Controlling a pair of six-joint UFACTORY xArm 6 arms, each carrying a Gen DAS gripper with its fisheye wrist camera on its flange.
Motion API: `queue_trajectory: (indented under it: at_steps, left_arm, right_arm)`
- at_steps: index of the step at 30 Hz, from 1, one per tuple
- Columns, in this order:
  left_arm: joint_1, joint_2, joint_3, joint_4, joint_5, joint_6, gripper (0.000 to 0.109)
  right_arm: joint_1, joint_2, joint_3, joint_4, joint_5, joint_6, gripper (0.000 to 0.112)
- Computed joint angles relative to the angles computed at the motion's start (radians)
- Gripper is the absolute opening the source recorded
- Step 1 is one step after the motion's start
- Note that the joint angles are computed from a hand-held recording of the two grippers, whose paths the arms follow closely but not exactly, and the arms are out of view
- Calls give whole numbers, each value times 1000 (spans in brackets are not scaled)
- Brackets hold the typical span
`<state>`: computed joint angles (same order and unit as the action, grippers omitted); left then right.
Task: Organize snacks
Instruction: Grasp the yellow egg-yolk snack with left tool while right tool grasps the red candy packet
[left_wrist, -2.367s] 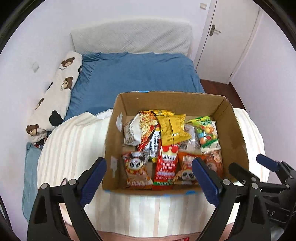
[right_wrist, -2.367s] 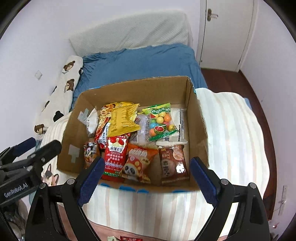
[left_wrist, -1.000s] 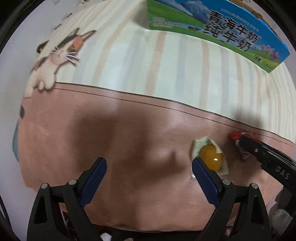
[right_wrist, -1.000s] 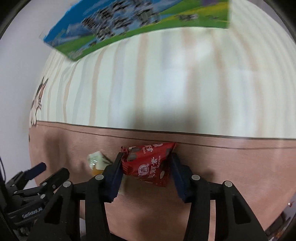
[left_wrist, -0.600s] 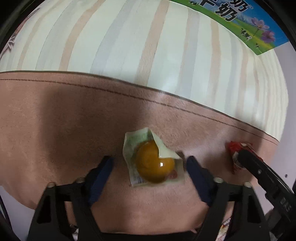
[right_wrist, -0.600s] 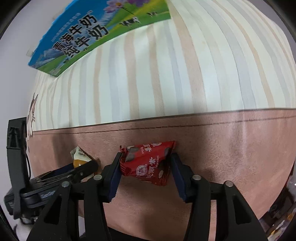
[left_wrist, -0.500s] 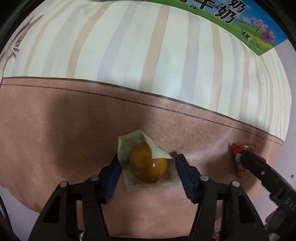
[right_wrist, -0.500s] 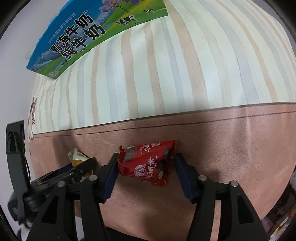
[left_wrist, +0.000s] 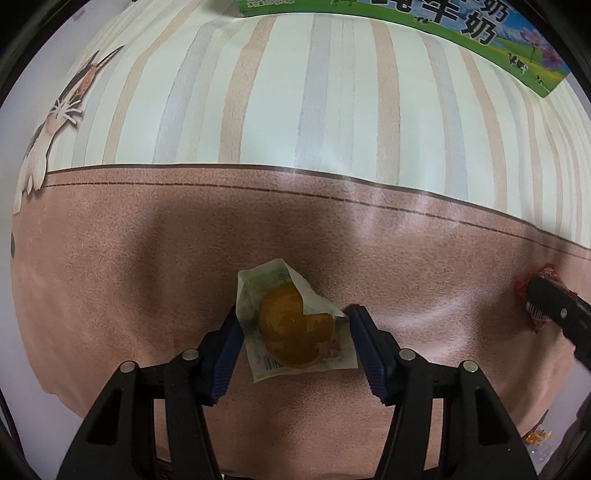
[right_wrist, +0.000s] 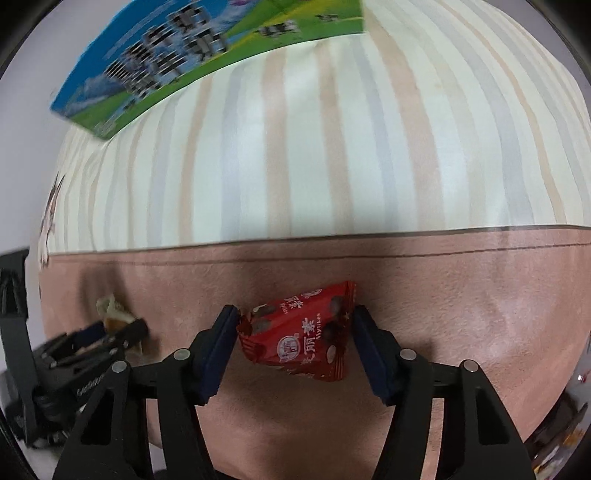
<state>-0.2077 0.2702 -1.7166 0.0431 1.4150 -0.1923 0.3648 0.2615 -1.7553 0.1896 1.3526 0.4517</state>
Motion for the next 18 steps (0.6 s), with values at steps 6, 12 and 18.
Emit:
queue_trajectory:
  at_steps: [6,12,18]
  left_arm:
    - [-21,14,-18,-5,7,-17,57]
    - [-12,24,-31,-13,20,1,59]
    - [-17,17,-15,-5,9,0,57]
  right_arm:
    - [54,-26,31,60,30,-38,59]
    - [72,-59,105,74,-31,12,67]
    - [88,-49,115,34,-51,21,66]
